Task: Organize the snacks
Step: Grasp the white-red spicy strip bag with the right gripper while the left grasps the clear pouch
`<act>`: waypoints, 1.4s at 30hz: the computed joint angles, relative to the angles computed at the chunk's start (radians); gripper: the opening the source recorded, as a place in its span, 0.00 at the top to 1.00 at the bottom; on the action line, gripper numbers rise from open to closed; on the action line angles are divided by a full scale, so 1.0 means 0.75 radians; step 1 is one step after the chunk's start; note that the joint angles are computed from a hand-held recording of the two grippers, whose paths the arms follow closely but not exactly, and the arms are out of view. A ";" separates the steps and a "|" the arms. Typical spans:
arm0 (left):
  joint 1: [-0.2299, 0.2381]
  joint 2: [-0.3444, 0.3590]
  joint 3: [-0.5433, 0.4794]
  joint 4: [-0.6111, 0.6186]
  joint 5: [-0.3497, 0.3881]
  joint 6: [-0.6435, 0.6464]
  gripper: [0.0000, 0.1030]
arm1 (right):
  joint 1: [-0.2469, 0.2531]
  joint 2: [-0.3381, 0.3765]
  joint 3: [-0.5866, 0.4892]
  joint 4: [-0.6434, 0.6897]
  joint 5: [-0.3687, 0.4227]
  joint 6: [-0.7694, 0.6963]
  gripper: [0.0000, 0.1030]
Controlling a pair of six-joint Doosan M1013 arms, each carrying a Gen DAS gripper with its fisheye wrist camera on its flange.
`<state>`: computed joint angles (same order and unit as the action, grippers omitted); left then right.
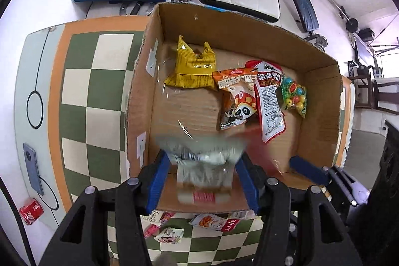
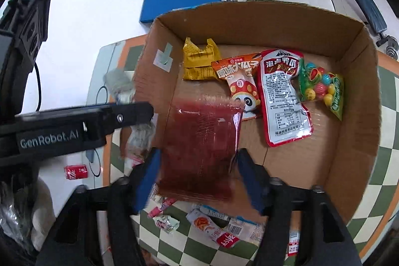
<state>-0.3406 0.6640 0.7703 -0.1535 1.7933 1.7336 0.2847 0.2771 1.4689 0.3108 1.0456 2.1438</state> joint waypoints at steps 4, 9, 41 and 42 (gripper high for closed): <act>0.002 -0.008 0.020 0.011 -0.020 -0.016 0.38 | 0.000 0.014 -0.015 -0.029 0.017 0.000 0.21; 0.007 -0.035 0.053 -0.005 -0.056 -0.007 0.37 | 0.000 0.014 -0.021 -0.055 0.039 0.020 0.20; 0.182 -0.440 0.966 0.151 -0.341 -0.125 0.37 | 0.294 -0.092 0.337 -0.092 -0.006 0.209 0.19; 0.184 -0.441 0.969 0.160 -0.344 -0.128 0.37 | 0.307 -0.058 0.309 -0.103 0.027 0.151 0.19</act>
